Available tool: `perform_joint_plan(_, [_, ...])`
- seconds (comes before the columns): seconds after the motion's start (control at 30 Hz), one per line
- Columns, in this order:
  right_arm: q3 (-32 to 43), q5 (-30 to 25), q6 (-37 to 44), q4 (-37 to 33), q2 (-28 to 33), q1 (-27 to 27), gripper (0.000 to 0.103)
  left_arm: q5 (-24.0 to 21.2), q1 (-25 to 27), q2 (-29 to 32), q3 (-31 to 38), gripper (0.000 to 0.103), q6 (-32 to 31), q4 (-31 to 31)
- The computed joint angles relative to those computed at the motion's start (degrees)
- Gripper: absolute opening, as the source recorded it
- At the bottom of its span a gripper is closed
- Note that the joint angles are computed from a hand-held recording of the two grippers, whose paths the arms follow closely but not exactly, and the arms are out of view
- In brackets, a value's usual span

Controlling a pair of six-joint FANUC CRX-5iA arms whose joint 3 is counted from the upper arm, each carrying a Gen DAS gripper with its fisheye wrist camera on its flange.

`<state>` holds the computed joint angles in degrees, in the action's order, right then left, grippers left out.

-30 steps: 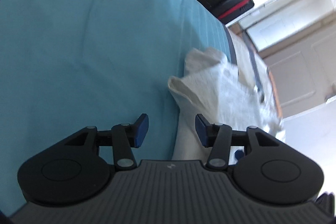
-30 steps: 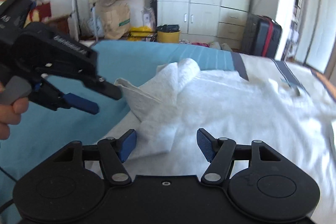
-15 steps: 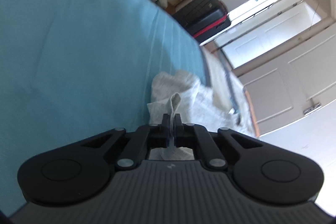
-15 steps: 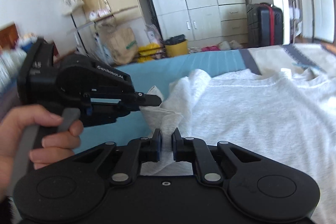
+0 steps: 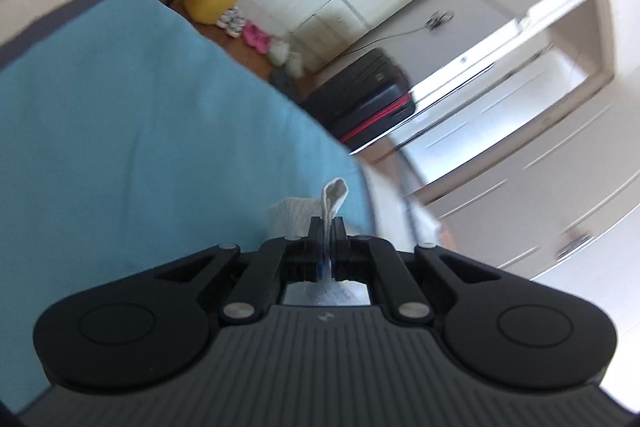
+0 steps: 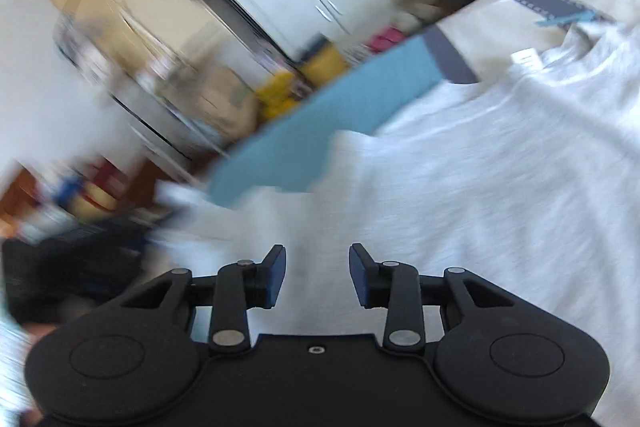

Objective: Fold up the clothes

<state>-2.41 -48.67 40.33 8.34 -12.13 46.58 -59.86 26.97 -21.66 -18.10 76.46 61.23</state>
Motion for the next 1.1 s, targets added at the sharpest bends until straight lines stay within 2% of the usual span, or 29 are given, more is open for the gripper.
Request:
perform_joint_plan(0.07, [2.66,-4.14,3.09,3.92,4.15,0.95,0.040,0.63,-0.45,0.38,-0.70,0.002,-0.44,1.11])
perform_joint_plan(0.13, [5.73,-5.79,7.66,2.97,7.86,0.58,0.042,1.32,-1.40,0.85,-1.53,0.002,-0.69,1.87])
perform_joint_plan(0.3, [13.61,-5.26,21.02,-3.91,14.51,-0.27,0.041,2.66,-2.36,0.92,-4.06,0.002,-1.30,4.40])
perform_joint_plan(0.37, [16.86,-3.92,27.76,-12.27,15.61,-2.54,0.040,3.02,-2.40,1.07,-3.76,0.002,-2.21,3.93])
perform_joint_plan(0.4, [17.70,-3.77,27.87,-14.42,15.82,-3.28,0.040,3.11,-2.51,1.20,-3.69,0.002,-2.76,4.02])
perform_joint_plan(0.47, [17.92,-3.72,24.84,-14.24,15.65,-3.56,0.040,2.91,-2.82,1.48,-3.88,0.002,-3.46,4.88])
perform_joint_plan(0.53, [15.75,-3.70,21.12,-11.22,13.77,-2.45,0.041,2.73,-3.35,1.95,-4.00,0.002,-3.97,5.78])
perform_joint_plan(0.63, [10.08,-5.85,16.67,-5.42,8.72,0.22,0.041,3.02,-4.75,2.71,-4.45,0.002,-5.47,8.28])
perform_joint_plan(0.73, [3.98,-8.97,15.09,-0.03,3.26,4.24,0.041,2.99,-7.19,3.77,-4.85,0.002,-9.03,13.10])
perform_joint_plan(0.8, [0.03,-9.45,15.34,1.10,-0.68,6.54,0.041,2.26,-9.04,4.91,-4.09,0.003,-11.41,14.89])
perform_joint_plan(0.87, [-3.54,-9.69,15.78,1.47,-4.66,8.82,0.041,0.95,-10.41,5.97,-1.87,0.004,-11.40,12.06])
perform_joint_plan(0.93, [-7.12,-9.02,14.41,4.34,-7.85,11.67,0.042,0.71,-11.80,6.60,1.81,0.009,-7.32,2.71])
perform_joint_plan(1.0, [-9.85,-8.33,11.45,8.12,-9.64,13.93,0.048,-0.42,-13.28,7.77,5.94,0.048,-3.85,-6.70])
perform_joint_plan(1.07, [-9.97,-8.32,9.47,8.48,-9.80,13.89,0.049,-2.17,-14.37,8.77,9.23,0.051,-2.30,-13.79])
perform_joint_plan(1.1, [-10.17,-7.99,8.20,8.84,-9.94,13.80,0.049,-3.05,-14.15,9.01,9.98,0.053,-1.50,-14.94])
